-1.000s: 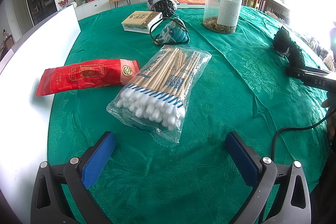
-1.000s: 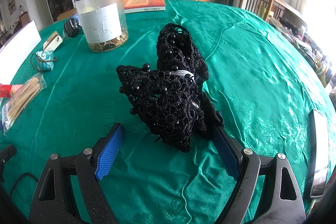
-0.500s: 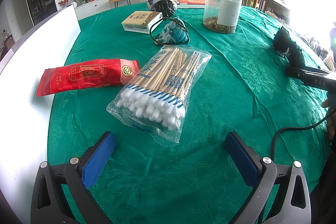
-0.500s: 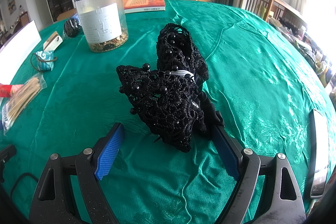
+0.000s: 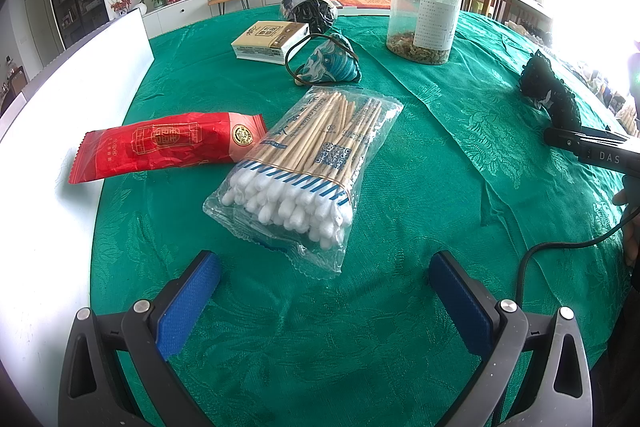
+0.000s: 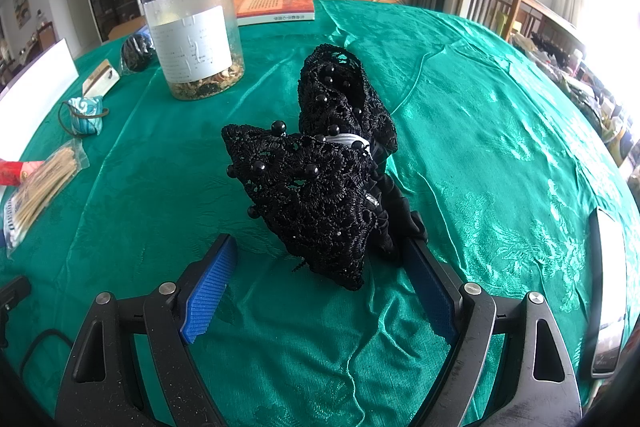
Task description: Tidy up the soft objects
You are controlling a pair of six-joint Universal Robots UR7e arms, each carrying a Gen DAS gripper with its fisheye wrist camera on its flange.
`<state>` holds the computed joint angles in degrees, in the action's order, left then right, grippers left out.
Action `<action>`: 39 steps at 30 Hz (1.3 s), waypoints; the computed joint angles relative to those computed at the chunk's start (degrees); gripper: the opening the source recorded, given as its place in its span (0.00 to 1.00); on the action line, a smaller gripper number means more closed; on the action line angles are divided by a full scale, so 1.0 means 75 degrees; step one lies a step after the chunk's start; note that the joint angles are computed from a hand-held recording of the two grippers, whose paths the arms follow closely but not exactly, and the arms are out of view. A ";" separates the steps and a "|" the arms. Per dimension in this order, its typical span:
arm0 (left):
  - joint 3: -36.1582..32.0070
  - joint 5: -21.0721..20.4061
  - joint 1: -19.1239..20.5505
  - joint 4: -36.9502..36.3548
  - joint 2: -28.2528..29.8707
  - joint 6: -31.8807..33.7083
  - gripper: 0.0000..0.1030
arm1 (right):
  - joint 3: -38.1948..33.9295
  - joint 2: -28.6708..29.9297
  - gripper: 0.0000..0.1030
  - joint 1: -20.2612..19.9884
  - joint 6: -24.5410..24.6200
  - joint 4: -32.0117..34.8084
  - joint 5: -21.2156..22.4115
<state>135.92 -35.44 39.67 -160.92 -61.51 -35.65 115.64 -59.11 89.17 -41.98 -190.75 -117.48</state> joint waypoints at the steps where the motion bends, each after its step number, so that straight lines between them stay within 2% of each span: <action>1: 0.0000 0.0000 0.0000 0.0000 0.0000 0.0000 1.00 | -0.0008 0.0004 0.84 0.0003 0.0002 0.0005 -0.0003; 10: -0.0004 -0.0004 0.0001 0.0016 -0.0002 -0.0009 1.00 | -0.0001 0.0000 0.84 0.0000 0.0001 0.0002 0.0001; 11: -0.0025 -0.0012 -0.0002 0.0128 -0.0025 -0.0064 1.00 | -0.0005 0.0001 0.84 0.0001 0.0003 0.0005 0.0002; 14: -0.0372 -0.0381 0.0050 0.1428 -0.0327 -0.0648 0.99 | 0.0002 -0.0005 0.84 -0.0002 0.0005 0.0006 0.0011; 15: -0.0413 -0.0473 0.0023 0.1557 -0.0427 -0.0723 0.99 | 0.0002 -0.0005 0.84 -0.0002 0.0005 0.0006 0.0011; 18: -0.0467 -0.0548 -0.0185 0.1086 -0.0659 -0.0467 0.99 | -0.0007 0.0004 0.84 0.0003 0.0004 0.0004 0.0003; 20: -0.0787 -0.0499 -0.0212 0.0805 -0.0591 -0.0078 0.99 | 0.0001 0.0001 0.84 0.0001 0.0000 -0.0004 0.0004; 23: -0.1897 0.0080 0.0003 0.1775 -0.0074 0.0142 1.00 | 0.0015 -0.0028 0.83 -0.0006 0.0010 0.0021 0.0034; 24: -0.2276 0.0123 0.0175 0.2020 0.0120 0.0272 1.00 | 0.0037 -0.0077 0.83 -0.0011 0.0064 0.0085 0.0075; 25: -0.2682 -0.0028 0.0457 0.1970 0.0368 0.0571 1.00 | 0.0050 -0.0184 0.84 -0.0016 0.0200 0.0262 0.0176; 27: -0.3312 -0.0284 0.0924 0.2194 0.0704 0.0593 0.98 | 0.0039 -0.0421 0.84 -0.0021 0.0525 0.0567 0.0555; 29: -0.3981 -0.0561 0.1362 0.2537 0.1094 0.0653 0.87 | -0.0139 -0.0534 0.84 0.0006 0.0873 0.0896 0.0887; 30: -0.4261 -0.0635 0.1536 0.2786 0.1259 0.0641 0.84 | -0.0307 -0.0495 0.84 0.0056 0.0980 0.1110 0.0865; 31: -0.4571 -0.0671 0.1704 0.3129 0.1438 0.0529 0.75 | -0.0576 -0.0365 0.84 0.0143 0.1044 0.1424 0.0657; 32: -0.4746 -0.0705 0.1801 0.3314 0.1547 0.0462 0.62 | -0.0868 -0.0184 0.84 0.0236 0.1042 0.1762 0.0359; 33: -0.4850 -0.0658 0.1847 0.3439 0.1641 0.0398 0.55 | -0.1097 -0.0010 0.84 0.0308 0.0962 0.1965 0.0109; 34: -0.4849 -0.0634 0.1863 0.3299 0.1661 0.0533 0.50 | -0.1315 0.0173 0.82 0.0355 0.0765 0.2157 -0.0078; 35: -0.4764 -0.0707 0.1868 0.2951 0.1618 0.0714 0.48 | -0.1465 0.0236 0.64 0.0363 0.0611 0.2498 -0.0182; 36: -0.4661 -0.0784 0.1858 0.2608 0.1548 0.0822 0.48 | -0.1594 0.0266 0.37 0.0364 0.0584 0.2877 -0.0296; 37: -0.4556 -0.0794 0.1819 0.2280 0.1460 0.0906 0.47 | -0.1765 0.0252 0.29 0.0337 0.0771 0.3395 -0.0319; 39: -0.4424 -0.0846 0.1756 0.1730 0.1313 0.1098 0.47 | -0.2020 0.0180 0.29 0.0242 0.1089 0.3778 -0.0016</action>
<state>102.74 -41.78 52.84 -147.95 -51.67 -27.42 100.49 -57.76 90.98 -33.81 -162.42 -117.60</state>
